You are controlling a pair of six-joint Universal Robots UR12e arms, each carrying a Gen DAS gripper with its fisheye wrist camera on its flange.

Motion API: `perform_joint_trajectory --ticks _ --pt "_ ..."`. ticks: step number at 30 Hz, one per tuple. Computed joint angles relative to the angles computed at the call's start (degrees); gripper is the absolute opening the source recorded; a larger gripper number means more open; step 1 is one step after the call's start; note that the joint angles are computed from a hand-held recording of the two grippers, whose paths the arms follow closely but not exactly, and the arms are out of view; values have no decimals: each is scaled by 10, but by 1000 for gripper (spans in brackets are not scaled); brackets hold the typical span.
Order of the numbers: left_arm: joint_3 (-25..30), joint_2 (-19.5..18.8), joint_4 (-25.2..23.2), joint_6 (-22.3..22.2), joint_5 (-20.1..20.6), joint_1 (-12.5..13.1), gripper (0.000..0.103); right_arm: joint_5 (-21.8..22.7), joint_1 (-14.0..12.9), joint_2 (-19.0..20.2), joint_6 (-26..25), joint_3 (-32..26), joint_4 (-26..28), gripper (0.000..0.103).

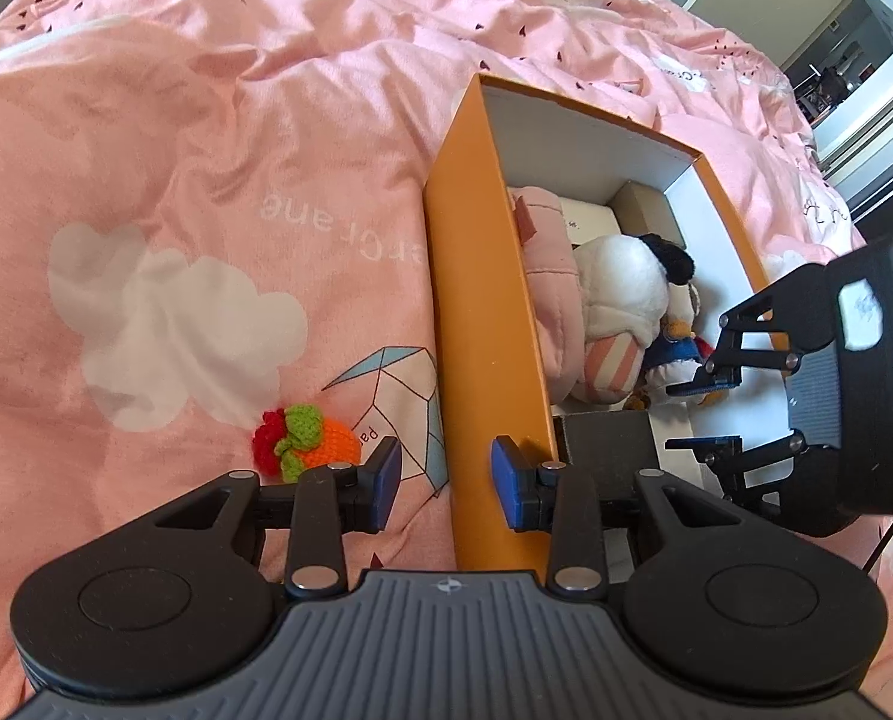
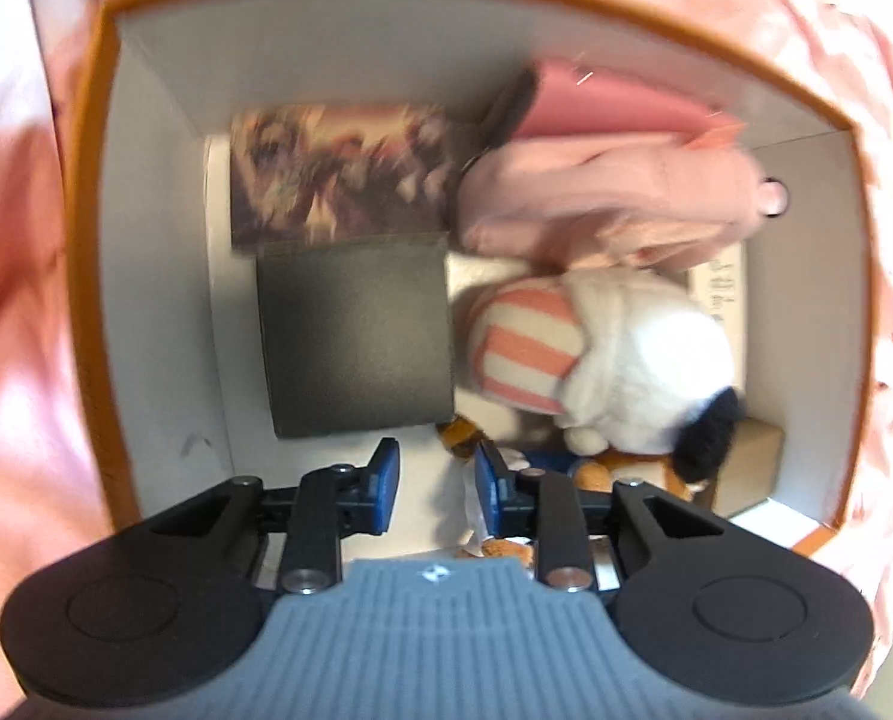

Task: Organize objects
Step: 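Withdraw the right gripper from the box toward the yellow tape measure, then grasp the yellow tape measure with the right gripper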

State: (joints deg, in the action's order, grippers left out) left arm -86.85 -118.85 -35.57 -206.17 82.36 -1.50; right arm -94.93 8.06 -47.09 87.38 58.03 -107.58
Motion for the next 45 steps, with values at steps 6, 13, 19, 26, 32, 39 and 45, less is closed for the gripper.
perform_joint_trajectory --ticks 6,13,19,26,32,39,45 --pt "-16 11 36 17 27 -6 42 68 0 -33 143 33 -58 42" --pt "-45 32 84 15 56 -4 42 169 -7 -60 266 54 -105 43" --pt "-66 48 81 11 78 1 43 216 7 -78 304 79 -133 49" --pt "-76 54 21 46 123 -4 43 232 25 -92 303 108 -116 49" --pt "-82 57 -31 78 144 -7 43 221 38 -81 297 100 -57 49" --pt "-88 58 -63 86 128 -1 43 210 47 -69 344 96 -20 49" --pt "-96 62 -66 93 116 3 43 180 57 -76 463 133 -62 49"
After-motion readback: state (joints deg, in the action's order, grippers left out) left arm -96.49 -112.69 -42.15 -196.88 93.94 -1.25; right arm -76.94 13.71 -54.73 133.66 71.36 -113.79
